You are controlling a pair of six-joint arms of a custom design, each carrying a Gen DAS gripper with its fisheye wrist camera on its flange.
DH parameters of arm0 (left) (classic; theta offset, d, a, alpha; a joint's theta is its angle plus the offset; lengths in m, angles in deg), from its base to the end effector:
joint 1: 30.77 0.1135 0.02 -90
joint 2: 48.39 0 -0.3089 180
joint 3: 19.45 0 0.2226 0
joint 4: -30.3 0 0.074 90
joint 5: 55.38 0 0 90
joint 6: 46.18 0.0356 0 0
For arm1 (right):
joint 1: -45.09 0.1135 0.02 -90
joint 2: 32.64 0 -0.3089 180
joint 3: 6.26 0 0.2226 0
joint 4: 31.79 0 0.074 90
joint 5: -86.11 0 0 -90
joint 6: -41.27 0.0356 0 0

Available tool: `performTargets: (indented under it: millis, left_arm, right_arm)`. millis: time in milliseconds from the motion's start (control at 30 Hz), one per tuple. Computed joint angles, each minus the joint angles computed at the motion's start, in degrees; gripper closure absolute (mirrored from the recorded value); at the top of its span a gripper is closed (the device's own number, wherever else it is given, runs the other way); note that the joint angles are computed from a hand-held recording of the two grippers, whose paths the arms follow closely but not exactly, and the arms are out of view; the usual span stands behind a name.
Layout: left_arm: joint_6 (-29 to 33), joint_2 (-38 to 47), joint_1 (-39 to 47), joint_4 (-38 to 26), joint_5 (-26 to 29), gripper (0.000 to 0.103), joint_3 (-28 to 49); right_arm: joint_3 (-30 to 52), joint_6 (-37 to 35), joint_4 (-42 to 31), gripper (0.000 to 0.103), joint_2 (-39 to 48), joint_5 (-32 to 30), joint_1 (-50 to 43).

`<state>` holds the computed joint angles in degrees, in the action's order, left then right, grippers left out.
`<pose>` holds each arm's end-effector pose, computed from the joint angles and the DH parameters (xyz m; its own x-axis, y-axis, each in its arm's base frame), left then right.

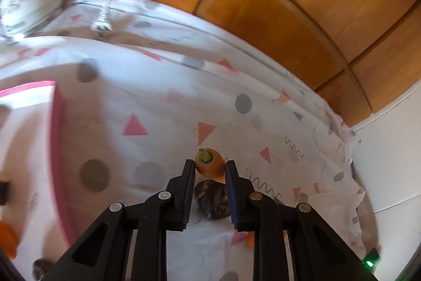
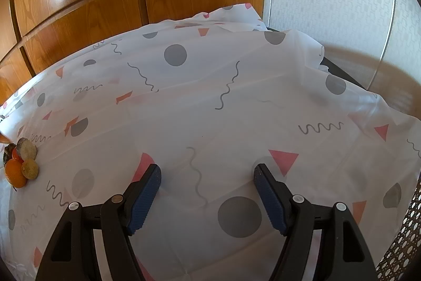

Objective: Organize fruits
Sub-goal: 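Close the left tool fingers on the carrot and lift it, then carry the carrot with the left tool into the tray and release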

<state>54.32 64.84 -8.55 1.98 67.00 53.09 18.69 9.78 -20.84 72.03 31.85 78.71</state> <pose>0.3293 0.1139 0.1551 -0.8757 -0.1915 -0.4433 0.0181 0.9044 -0.4263 0.1574 0.0797 0.0974 -0.6385 0.4066 -0.6534 0.5192 0.8543 0.0244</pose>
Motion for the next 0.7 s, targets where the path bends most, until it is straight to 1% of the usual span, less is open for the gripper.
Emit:
performTargets:
  millis: [100, 333, 467, 567, 700]
  left_arm:
    - [2.17, -2.28, 3.80, -0.68, 0.75, 0.080, -1.27]
    - [8.43, -6.44, 14.87, -7.24, 5.79, 0.080, -1.14]
    - [14.28, -7.68, 22.91, -12.55, 8.44, 0.080, 0.66]
    - [19.38, -6.59, 30.17, -18.11, 10.18, 0.080, 3.49]
    - [26.73, -4.69, 38.28, -24.08, 11.10, 0.080, 6.34]
  right_arm:
    - [0.08, 0.11, -0.21, 0.029, -0.06, 0.07, 0.08]
    - [0.20, 0.73, -0.38, 0.029, 0.34, 0.58, 0.55]
    - [0.21, 0.71, -0.33, 0.029, 0.41, 0.59, 0.53]
    - [0.24, 0.71, -0.37, 0.029, 0.44, 0.63, 0.56]
    - [0.32, 0.74, -0.53, 0.029, 0.49, 0.74, 0.60]
